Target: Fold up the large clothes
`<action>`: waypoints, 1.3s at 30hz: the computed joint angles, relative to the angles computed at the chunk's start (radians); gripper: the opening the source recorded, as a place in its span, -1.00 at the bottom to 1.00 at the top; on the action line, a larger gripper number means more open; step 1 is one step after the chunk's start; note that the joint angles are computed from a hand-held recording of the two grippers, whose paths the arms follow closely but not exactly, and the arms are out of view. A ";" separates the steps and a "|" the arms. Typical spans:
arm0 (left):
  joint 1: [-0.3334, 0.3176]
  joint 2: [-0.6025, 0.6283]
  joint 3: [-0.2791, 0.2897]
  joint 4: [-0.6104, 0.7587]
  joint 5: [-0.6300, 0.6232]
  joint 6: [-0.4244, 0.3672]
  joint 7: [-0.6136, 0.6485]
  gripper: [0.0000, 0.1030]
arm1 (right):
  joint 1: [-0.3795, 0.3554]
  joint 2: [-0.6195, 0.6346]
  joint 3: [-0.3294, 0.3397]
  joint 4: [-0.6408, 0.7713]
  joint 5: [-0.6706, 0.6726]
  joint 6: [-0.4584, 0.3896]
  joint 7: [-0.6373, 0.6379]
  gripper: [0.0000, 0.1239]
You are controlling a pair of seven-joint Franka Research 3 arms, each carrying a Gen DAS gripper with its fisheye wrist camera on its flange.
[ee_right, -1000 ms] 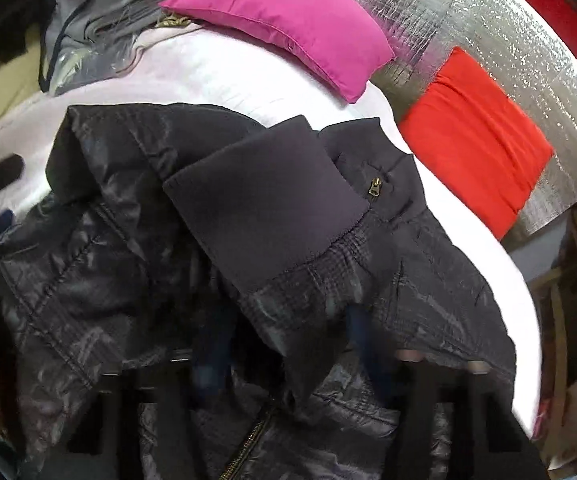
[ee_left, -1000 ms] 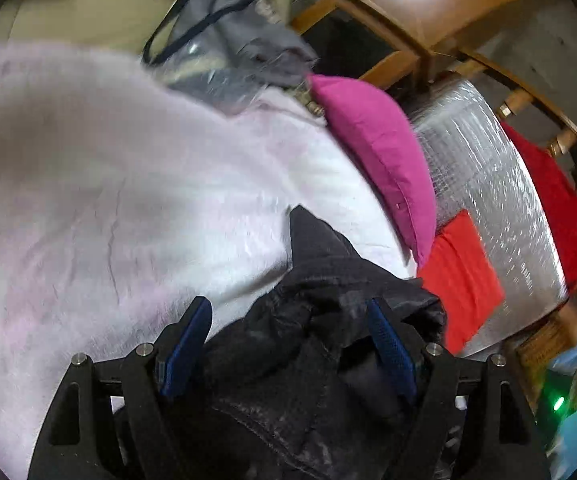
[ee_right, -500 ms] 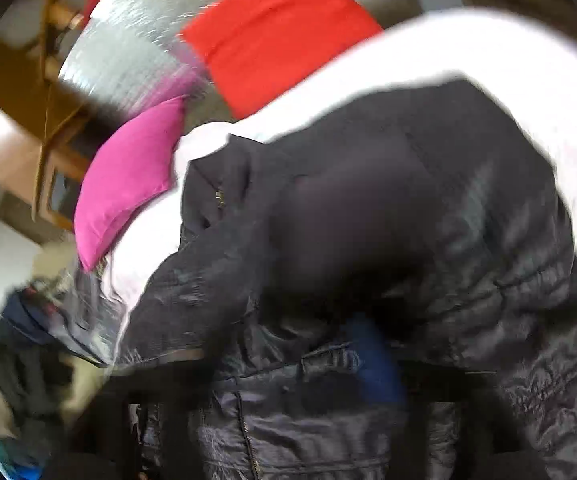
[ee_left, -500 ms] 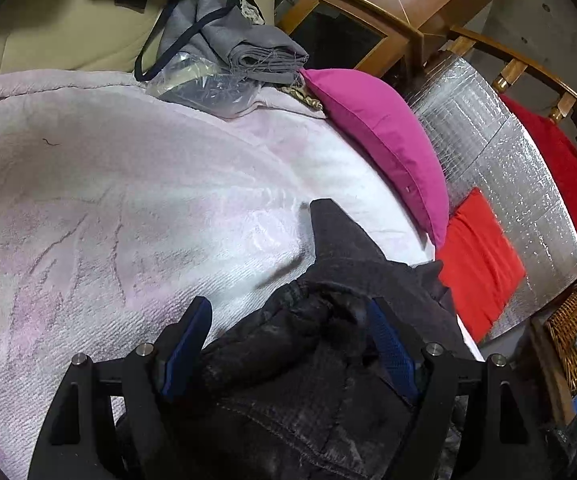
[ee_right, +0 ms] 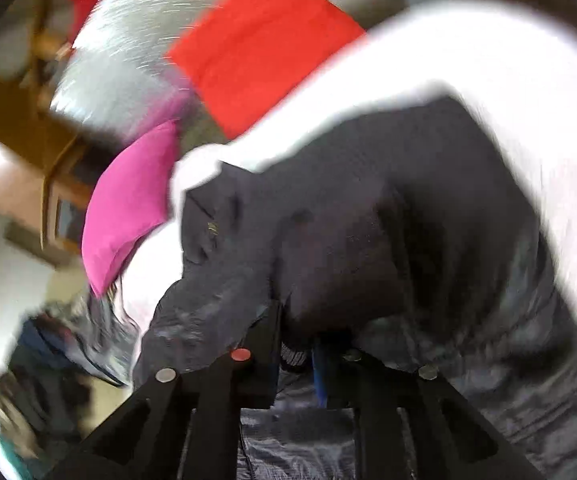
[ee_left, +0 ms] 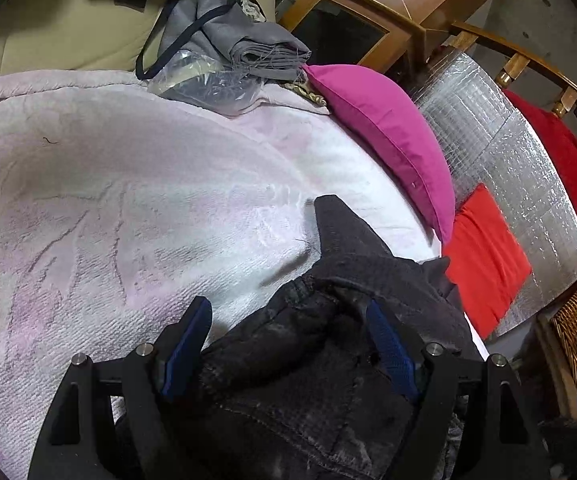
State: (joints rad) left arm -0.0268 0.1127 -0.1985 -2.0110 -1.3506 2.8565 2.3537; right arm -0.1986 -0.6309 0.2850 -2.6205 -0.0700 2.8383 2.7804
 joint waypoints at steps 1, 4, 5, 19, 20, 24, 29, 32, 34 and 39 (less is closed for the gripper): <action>0.000 0.000 0.000 -0.001 0.002 0.002 -0.004 0.55 | -0.030 -0.008 0.023 0.030 -0.035 -0.021 -0.005 -0.79; -0.005 -0.009 0.007 -0.010 0.085 0.001 -0.090 0.55 | -0.060 0.013 0.037 0.101 -0.121 -0.064 -0.059 -0.78; -0.001 -0.020 0.012 -0.015 0.129 -0.032 -0.139 0.55 | -0.049 0.035 0.025 0.112 -0.126 -0.072 -0.076 -0.79; 0.088 0.143 0.029 0.271 0.190 -0.690 -0.507 0.61 | 0.002 0.036 -0.036 0.071 -0.099 0.022 -0.134 -0.79; 0.091 0.160 0.020 0.283 0.198 -0.676 -0.526 0.61 | 0.004 0.030 -0.037 0.072 -0.092 0.022 -0.146 -0.79; 0.112 0.229 -0.013 0.359 0.235 -0.664 -0.526 -0.77 | -0.019 -0.007 -0.014 0.054 -0.091 0.030 -0.177 -0.79; 0.097 0.258 -0.035 0.355 0.395 -0.604 -0.551 -0.76 | 0.060 0.075 -0.096 -0.035 0.030 -0.021 -0.213 -0.79; 0.103 0.225 -0.046 0.347 0.462 -0.603 -0.531 -0.64 | 0.102 0.061 -0.131 -0.131 0.132 0.122 -0.197 -0.73; 0.097 0.204 -0.041 0.346 0.517 -0.597 -0.548 -0.36 | 0.096 0.047 -0.119 -0.123 0.143 0.105 -0.221 -0.66; 0.104 0.077 -0.025 0.237 0.533 -0.559 -0.489 0.43 | 0.174 -0.022 -0.192 -0.142 0.239 0.090 -0.304 0.23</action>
State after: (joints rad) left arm 0.0775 0.1894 -0.2239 -1.7739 -0.8178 2.2979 1.8643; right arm -0.0248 -0.6533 0.0928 -2.7624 0.1690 2.9284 2.4766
